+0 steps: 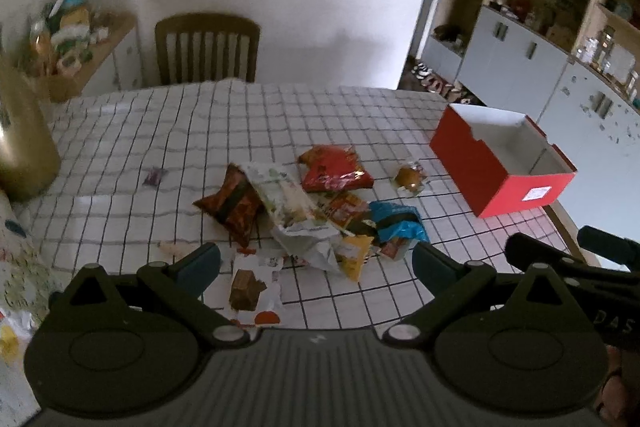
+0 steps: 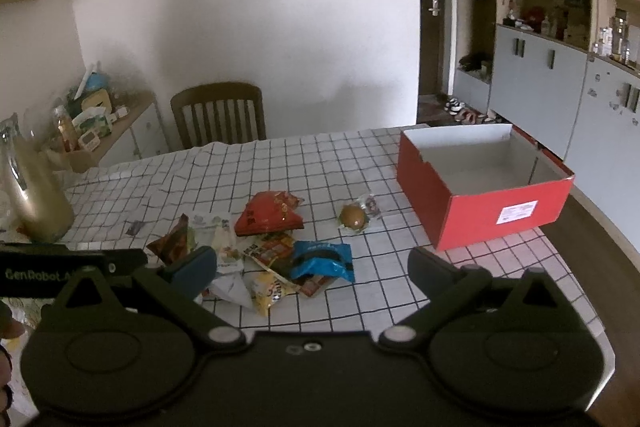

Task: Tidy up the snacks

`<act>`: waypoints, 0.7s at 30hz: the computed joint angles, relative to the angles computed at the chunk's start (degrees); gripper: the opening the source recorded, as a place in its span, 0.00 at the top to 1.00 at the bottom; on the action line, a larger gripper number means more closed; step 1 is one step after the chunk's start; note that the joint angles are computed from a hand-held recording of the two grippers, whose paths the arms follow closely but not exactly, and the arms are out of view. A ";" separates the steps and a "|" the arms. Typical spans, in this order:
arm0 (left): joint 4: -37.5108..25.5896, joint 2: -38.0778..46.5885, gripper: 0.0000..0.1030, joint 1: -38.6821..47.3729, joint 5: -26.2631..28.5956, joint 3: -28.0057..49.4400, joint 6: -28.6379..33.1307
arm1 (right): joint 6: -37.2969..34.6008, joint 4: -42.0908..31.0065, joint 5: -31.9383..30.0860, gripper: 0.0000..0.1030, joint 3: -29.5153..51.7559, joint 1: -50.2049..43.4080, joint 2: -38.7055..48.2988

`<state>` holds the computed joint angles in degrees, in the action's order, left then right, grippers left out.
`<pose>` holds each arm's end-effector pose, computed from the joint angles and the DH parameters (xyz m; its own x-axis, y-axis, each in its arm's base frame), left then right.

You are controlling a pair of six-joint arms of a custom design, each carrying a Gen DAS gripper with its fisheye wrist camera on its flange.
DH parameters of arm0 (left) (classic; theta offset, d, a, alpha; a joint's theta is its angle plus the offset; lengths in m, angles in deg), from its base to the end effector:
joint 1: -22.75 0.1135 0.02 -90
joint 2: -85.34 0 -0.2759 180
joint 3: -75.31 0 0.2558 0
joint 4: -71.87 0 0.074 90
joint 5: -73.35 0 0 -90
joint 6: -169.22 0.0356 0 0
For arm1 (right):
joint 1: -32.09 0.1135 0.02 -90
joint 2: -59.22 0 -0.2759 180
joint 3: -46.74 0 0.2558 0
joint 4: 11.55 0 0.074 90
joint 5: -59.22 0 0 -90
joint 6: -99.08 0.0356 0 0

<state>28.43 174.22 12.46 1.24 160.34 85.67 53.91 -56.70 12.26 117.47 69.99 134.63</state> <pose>0.3355 -0.0720 0.2929 -0.6763 0.2314 -0.6994 0.4538 0.8787 -0.1481 0.2280 0.1467 0.2832 -0.4992 0.2644 -0.8252 0.3531 0.9317 0.0849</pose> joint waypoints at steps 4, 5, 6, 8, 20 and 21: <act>0.66 3.13 0.00 2.29 -1.02 0.51 -0.17 | -2.93 3.53 -3.15 0.01 -1.65 -2.83 0.78; 1.26 3.58 0.00 2.85 -1.14 0.13 0.48 | -3.49 4.44 -4.25 0.01 -2.26 -3.64 0.93; 1.73 3.99 0.00 3.37 -1.16 -0.22 1.23 | -4.21 5.63 -5.30 0.01 -3.06 -4.38 1.01; 2.61 4.92 0.00 4.48 -1.21 -1.04 2.47 | -5.35 7.39 -7.54 0.01 -4.28 -5.92 1.49; 5.62 8.64 0.00 6.63 0.30 -3.20 2.86 | -10.65 13.07 -16.40 0.14 -6.46 -10.97 5.22; 6.06 9.01 0.00 6.48 0.36 -3.10 2.76 | -11.23 13.44 -17.00 0.14 -6.36 -11.27 5.63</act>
